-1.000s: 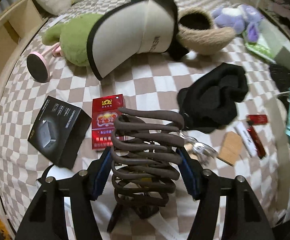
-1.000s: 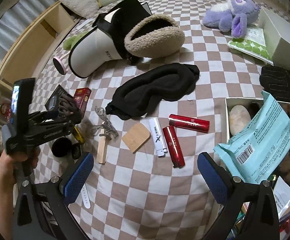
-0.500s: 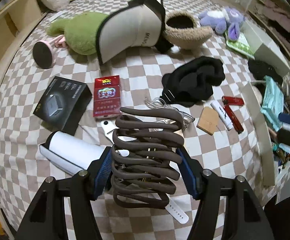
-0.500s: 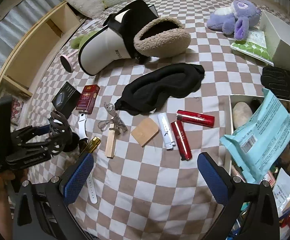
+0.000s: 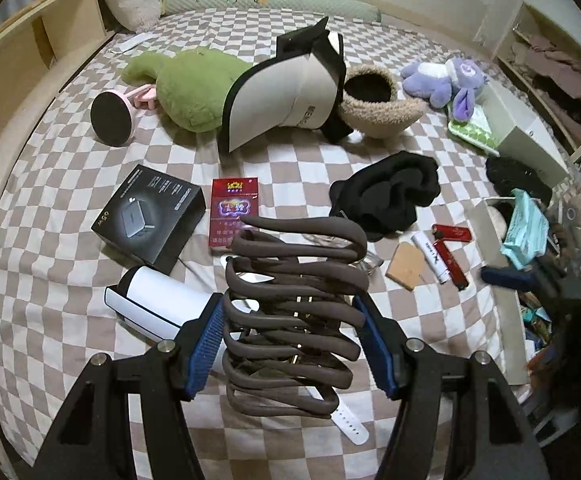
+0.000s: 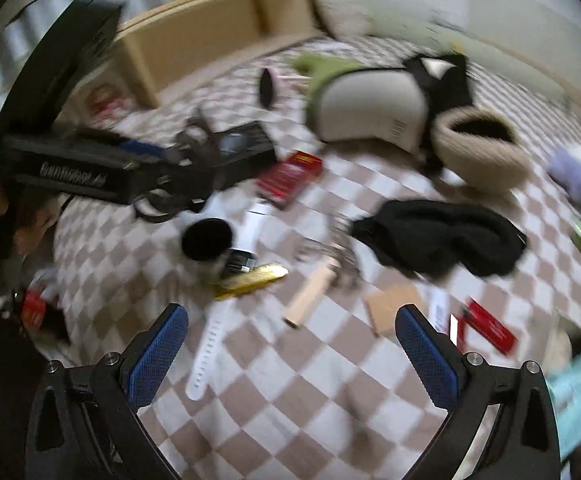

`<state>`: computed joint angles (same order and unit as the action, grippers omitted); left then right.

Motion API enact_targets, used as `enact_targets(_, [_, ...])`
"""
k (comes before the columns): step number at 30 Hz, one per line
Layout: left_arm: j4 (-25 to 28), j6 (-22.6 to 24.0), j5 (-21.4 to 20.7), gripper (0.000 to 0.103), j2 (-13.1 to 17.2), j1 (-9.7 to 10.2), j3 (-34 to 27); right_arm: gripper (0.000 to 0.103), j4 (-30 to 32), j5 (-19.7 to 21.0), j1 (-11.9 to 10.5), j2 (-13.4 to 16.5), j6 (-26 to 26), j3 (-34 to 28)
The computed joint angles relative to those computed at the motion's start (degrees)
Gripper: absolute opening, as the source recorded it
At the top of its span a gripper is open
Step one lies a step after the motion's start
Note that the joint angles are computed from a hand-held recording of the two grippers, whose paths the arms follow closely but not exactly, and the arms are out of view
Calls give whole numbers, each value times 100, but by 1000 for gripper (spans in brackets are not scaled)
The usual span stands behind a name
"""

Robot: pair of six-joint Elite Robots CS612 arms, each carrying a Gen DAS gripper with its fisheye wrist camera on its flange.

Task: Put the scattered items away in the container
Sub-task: 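Lift the coiled clip with the left gripper while the right gripper grasps the gold bar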

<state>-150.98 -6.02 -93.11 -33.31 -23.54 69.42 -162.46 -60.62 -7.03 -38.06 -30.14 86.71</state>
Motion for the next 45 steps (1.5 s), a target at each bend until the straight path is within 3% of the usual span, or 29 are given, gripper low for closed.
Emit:
enact_targets(9, [-314, 30, 9, 64, -116, 8, 148, 103, 864, -106, 253, 264, -1057, -411])
enact_targets(21, [-645, -336, 79, 64, -188, 112, 261, 103, 1669, 98, 400, 677, -1441, -1068])
enact_targets(28, [-719, -488, 62, 64, -186, 161, 256, 103, 2211, -78, 446, 866, -1692, -1373])
enact_targets(34, [-743, -479, 7, 64, -168, 177, 236, 102, 2094, -232, 479, 1007, -1735, -1540])
enact_targets(45, [-541, -493, 69, 64, -108, 185, 160, 82, 2033, -354, 511, 1029, -1980, -1545])
